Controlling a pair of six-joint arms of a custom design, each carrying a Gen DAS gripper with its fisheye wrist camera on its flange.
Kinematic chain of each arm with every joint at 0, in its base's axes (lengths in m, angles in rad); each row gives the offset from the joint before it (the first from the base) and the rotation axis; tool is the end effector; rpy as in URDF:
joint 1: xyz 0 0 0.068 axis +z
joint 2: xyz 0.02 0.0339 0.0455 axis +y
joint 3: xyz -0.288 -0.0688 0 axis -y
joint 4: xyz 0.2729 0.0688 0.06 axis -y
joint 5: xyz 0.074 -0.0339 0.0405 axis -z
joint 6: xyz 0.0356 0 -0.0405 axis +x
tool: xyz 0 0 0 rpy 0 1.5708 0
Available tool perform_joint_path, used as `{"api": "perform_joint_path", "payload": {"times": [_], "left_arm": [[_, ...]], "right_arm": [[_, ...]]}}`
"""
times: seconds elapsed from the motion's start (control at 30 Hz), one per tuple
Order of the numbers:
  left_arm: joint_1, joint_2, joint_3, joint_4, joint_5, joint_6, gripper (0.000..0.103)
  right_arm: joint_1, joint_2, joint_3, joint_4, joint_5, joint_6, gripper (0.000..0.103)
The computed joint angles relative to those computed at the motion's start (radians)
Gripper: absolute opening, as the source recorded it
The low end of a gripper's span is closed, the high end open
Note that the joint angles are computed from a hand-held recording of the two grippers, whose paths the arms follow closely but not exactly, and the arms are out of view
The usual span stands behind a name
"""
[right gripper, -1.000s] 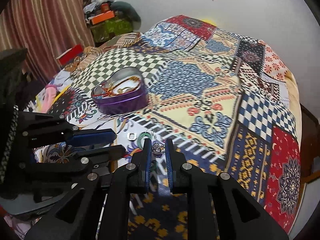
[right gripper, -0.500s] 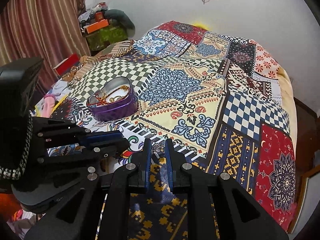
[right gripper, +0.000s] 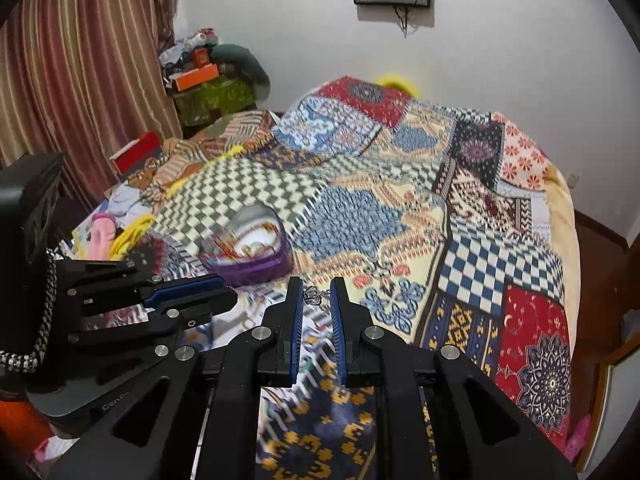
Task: Organize jewelry
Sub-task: 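Carry the silver ring in the right tool over the tin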
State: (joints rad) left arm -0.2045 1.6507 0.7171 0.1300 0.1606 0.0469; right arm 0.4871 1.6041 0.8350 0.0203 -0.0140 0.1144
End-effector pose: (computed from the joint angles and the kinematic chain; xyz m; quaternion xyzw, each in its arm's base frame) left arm 0.3213 -0.0725 0.1384 0.1457 0.9133 -0.1035 0.3660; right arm 0.3070 0.1632 0.1800 -0.1726 0.9003 0.1245 0.3797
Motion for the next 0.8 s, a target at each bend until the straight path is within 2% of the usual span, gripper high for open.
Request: {"api": "perform_joint_path", "payload": {"times": [0.43,0.63,0.8], "left_arm": [[0.128,-0.117,-0.012,-0.006,0.06,0.003,0.008],[0.181,-0.09,0.011,0.003,0.086,0.007,0.008],[0.21,-0.012,0.048,0.012,0.107,0.007,0.008]], "right_arm": [[0.085,-0.007,0.091,0.0,0.048,0.013,0.012],[0.11,0.055,0.145,0.013,0.062,0.018,0.012],[0.11,0.124,0.198,0.006,0.061,0.03,0.012]]}}
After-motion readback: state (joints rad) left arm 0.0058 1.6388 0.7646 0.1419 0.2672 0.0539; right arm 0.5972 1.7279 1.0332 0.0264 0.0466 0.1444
